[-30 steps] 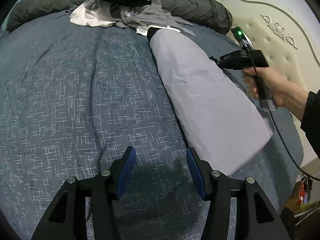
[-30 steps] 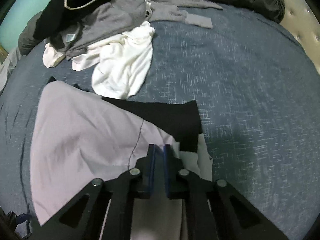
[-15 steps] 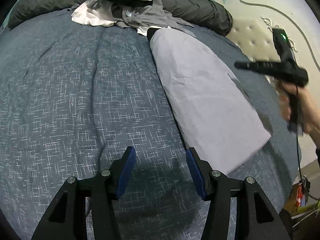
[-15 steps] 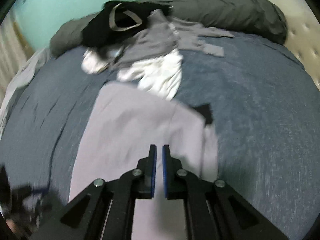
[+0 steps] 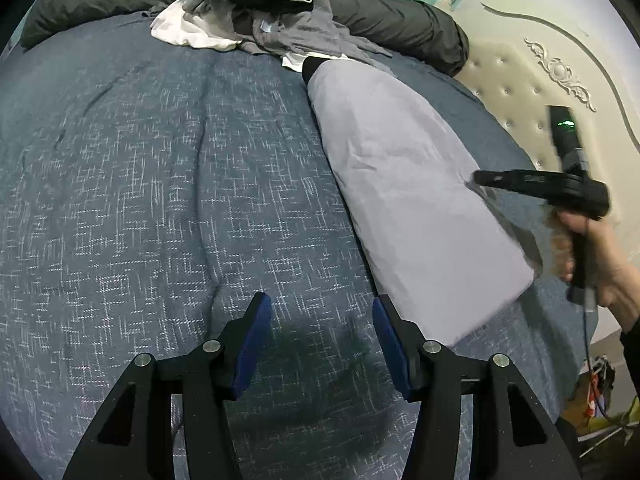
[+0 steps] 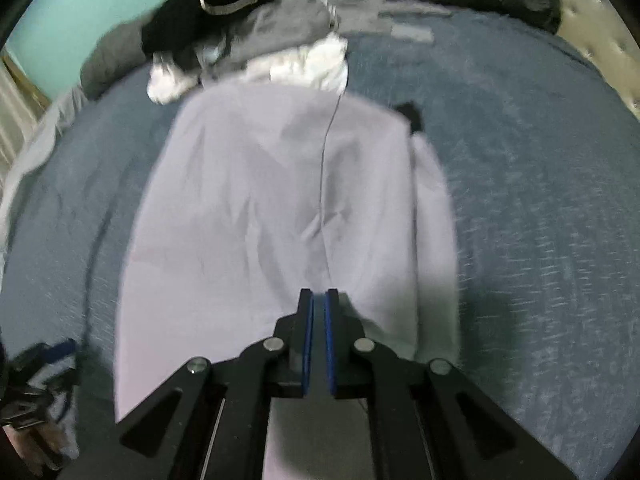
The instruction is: Fold clothes
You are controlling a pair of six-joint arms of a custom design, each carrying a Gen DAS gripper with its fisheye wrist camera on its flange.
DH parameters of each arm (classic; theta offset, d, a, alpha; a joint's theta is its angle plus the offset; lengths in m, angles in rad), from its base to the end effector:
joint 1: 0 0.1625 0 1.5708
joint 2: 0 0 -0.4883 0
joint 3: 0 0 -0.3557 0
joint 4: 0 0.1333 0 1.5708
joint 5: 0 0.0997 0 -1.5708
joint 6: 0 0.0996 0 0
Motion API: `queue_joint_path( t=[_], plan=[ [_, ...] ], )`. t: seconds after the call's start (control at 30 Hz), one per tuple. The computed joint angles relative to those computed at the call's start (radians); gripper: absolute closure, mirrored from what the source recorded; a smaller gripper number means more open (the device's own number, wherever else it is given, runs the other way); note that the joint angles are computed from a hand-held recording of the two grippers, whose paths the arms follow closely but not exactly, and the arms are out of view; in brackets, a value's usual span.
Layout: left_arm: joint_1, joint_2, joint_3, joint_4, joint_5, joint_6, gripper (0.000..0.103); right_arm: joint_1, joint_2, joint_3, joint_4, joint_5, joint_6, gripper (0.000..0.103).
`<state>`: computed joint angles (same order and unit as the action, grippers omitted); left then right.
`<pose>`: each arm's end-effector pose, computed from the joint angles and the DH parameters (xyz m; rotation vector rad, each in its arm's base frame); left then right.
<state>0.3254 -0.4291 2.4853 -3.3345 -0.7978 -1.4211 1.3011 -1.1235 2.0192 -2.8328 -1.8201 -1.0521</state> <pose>-0.2696 -0.3050 -0.0460 -0.0711 2.5393 -0.9151 -0.0447 -0.5698 0.2707 0.9775 -2.5353 0.1883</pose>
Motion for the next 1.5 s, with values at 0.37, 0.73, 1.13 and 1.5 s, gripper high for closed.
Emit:
queue_joint_path(
  t=[0.37,0.73,1.13,1.5],
  plan=[
    [-0.046,-0.018,0.015,0.048,-0.005,-0.069,0.046,-0.071,-0.153,-0.008,0.118,0.013,0.120,0.067],
    [-0.102,-0.058,0.048,0.166,-0.017,-0.196,0.046,-0.132,-0.254,0.033,0.197,0.013,0.164,0.050],
    [-0.214,-0.121,0.051,0.379,-0.049,-0.341,0.046,-0.218,-0.359,0.112,0.204,0.128,0.185,0.040],
    [-0.228,-0.094,0.074,0.316,-0.063,-0.390,0.046,-0.190,-0.353,0.082,0.254,0.115,0.230,0.032]
  ],
)
